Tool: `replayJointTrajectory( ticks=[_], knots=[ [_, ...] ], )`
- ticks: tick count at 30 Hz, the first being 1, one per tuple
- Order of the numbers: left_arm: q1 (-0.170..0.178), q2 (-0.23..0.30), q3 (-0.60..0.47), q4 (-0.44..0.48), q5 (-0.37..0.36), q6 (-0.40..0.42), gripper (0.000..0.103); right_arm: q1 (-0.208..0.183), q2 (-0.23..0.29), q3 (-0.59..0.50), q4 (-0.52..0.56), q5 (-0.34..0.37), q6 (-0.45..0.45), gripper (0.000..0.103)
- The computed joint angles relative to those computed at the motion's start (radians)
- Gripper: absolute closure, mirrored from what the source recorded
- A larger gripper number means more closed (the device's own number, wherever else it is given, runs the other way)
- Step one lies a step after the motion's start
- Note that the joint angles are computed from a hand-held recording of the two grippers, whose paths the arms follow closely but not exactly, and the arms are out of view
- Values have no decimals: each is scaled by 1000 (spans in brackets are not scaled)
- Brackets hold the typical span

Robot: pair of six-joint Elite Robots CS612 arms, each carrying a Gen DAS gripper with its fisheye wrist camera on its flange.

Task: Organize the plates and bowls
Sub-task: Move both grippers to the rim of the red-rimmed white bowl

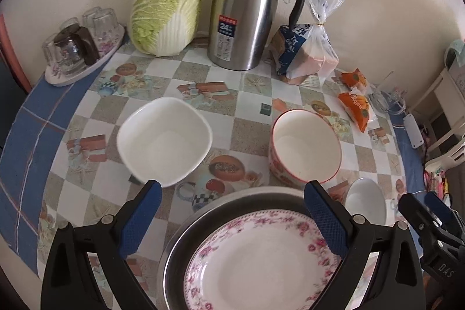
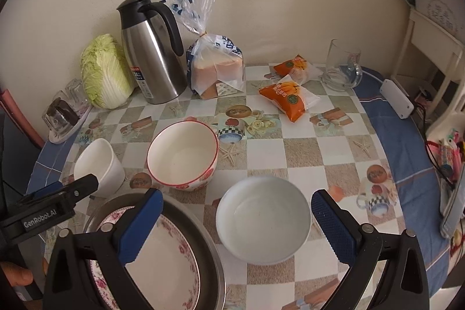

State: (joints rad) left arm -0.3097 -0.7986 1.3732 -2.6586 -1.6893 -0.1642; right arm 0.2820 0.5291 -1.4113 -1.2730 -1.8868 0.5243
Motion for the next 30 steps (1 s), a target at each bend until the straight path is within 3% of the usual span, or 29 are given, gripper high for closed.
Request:
replayJointTrajectory(
  ticks=[6,12,16,19,21,30],
  knots=[
    [4,30,-67,45,-32,2,5,-29,-27,40,-2,85,24,0],
    [6,63,-134,107,-65,-1,6,-38,-56,97,9,96,9,1],
    [11,86,-168,141,-137,14,20,-41,-71,136,26,84,-1,8],
    [9,103,-193,177,-147,17,25,-50,-76,157,29,115,3,13],
    [7,114,-208,197,-152,26,36,-52,-80,175,32,123,5,19],
    [3,172,-285,284,-170,19,39,-62,-95,252,58,135,0,24]
  ],
)
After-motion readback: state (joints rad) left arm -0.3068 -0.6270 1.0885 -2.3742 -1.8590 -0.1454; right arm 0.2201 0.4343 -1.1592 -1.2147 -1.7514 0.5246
